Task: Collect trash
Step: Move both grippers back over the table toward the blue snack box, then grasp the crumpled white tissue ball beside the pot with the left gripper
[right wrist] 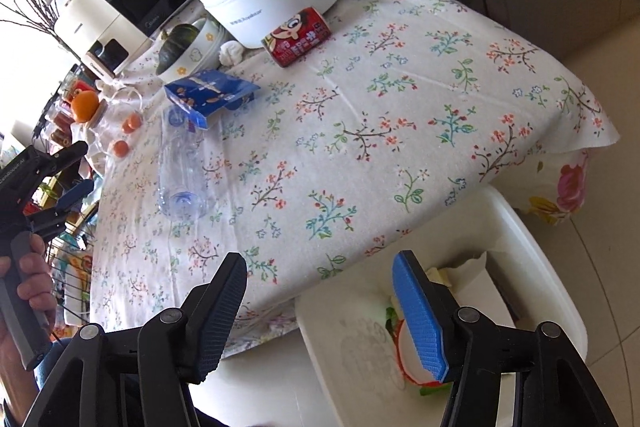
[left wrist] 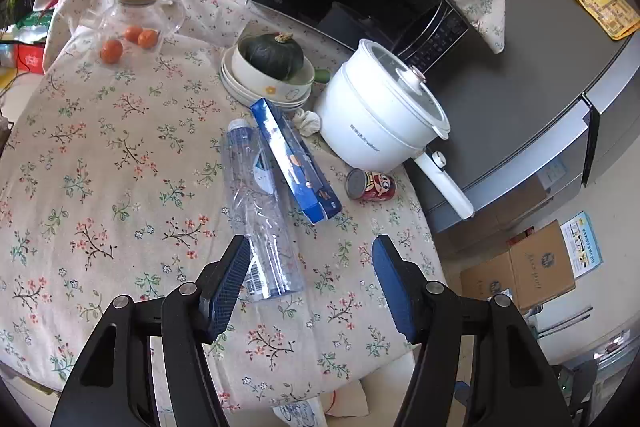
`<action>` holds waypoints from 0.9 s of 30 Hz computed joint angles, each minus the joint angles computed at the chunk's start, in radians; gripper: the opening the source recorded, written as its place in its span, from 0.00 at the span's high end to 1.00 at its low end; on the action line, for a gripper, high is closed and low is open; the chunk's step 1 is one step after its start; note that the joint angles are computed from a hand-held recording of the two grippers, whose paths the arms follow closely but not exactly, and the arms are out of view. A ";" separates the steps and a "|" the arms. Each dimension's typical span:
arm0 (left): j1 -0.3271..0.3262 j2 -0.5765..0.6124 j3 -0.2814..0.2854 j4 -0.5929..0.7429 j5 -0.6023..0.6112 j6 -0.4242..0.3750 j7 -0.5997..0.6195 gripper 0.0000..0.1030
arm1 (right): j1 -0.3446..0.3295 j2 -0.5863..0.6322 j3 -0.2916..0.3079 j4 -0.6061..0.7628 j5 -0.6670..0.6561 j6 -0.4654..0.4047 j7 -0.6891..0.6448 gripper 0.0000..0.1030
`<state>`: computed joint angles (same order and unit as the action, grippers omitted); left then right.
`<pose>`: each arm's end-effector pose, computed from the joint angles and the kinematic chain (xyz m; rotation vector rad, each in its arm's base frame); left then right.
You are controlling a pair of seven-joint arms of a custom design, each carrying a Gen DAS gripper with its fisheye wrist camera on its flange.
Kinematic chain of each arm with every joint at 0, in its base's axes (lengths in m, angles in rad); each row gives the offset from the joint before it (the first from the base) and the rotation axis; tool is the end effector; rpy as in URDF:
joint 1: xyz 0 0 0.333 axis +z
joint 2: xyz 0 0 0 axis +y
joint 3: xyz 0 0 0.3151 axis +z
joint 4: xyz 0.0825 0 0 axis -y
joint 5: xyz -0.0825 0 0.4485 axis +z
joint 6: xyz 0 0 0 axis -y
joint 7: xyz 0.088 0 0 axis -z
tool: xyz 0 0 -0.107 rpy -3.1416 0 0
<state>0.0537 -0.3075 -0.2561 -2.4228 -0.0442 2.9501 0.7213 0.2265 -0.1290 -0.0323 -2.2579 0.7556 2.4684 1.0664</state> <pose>0.5378 -0.1128 0.4845 -2.3961 1.1664 -1.1101 0.5731 0.1111 0.4164 -1.9121 1.6046 0.0976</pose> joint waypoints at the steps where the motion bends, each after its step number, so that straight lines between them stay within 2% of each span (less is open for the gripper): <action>1: -0.014 -0.017 0.007 -0.008 -0.016 -0.006 0.002 0.36 | 0.000 -0.006 0.001 0.001 0.006 -0.009 0.016 0.36; 4: -0.091 -0.065 0.065 -0.041 -0.118 0.015 0.061 0.35 | 0.009 -0.022 -0.008 0.007 0.088 -0.053 0.026 0.36; 6: -0.102 -0.102 0.071 -0.069 -0.146 0.017 0.094 0.34 | 0.013 -0.029 -0.007 0.010 0.124 -0.065 0.050 0.36; 8: -0.154 -0.145 0.119 -0.103 -0.208 -0.002 0.157 0.34 | 0.018 -0.039 -0.001 0.008 0.142 -0.053 0.080 0.36; 9: -0.179 -0.168 0.142 -0.127 -0.244 0.016 0.199 0.34 | 0.022 -0.043 0.003 0.004 0.147 -0.040 0.098 0.34; 10: -0.168 -0.192 0.135 -0.146 -0.249 0.024 0.216 0.34 | 0.027 -0.044 0.005 0.003 0.154 -0.031 0.112 0.33; 13: -0.027 -0.230 0.026 -0.171 -0.172 0.017 0.181 0.31 | 0.041 -0.035 0.015 0.006 0.147 -0.011 0.148 0.33; 14: -0.004 -0.221 0.016 -0.164 -0.151 -0.001 0.185 0.30 | 0.042 -0.030 0.024 0.009 0.114 -0.001 0.183 0.33; 16: -0.034 -0.183 0.062 -0.125 -0.156 -0.059 0.237 0.30 | 0.048 -0.014 0.031 0.028 0.067 -0.004 0.215 0.33; 17: -0.057 -0.162 0.087 -0.114 -0.168 -0.037 0.277 0.30 | 0.051 -0.001 0.034 0.045 0.042 -0.011 0.218 0.32; 20: 0.011 -0.078 0.036 -0.029 -0.088 -0.046 0.286 0.30 | 0.047 0.047 0.044 0.108 -0.052 -0.026 0.237 0.31; 24: -0.010 0.109 0.061 0.165 -0.044 -0.096 0.362 0.30 | 0.021 0.178 0.055 0.279 -0.108 -0.129 0.301 0.28; 27: -0.025 0.285 0.069 0.356 0.103 -0.176 0.473 0.30 | -0.001 0.266 0.082 0.381 -0.145 -0.117 0.296 0.28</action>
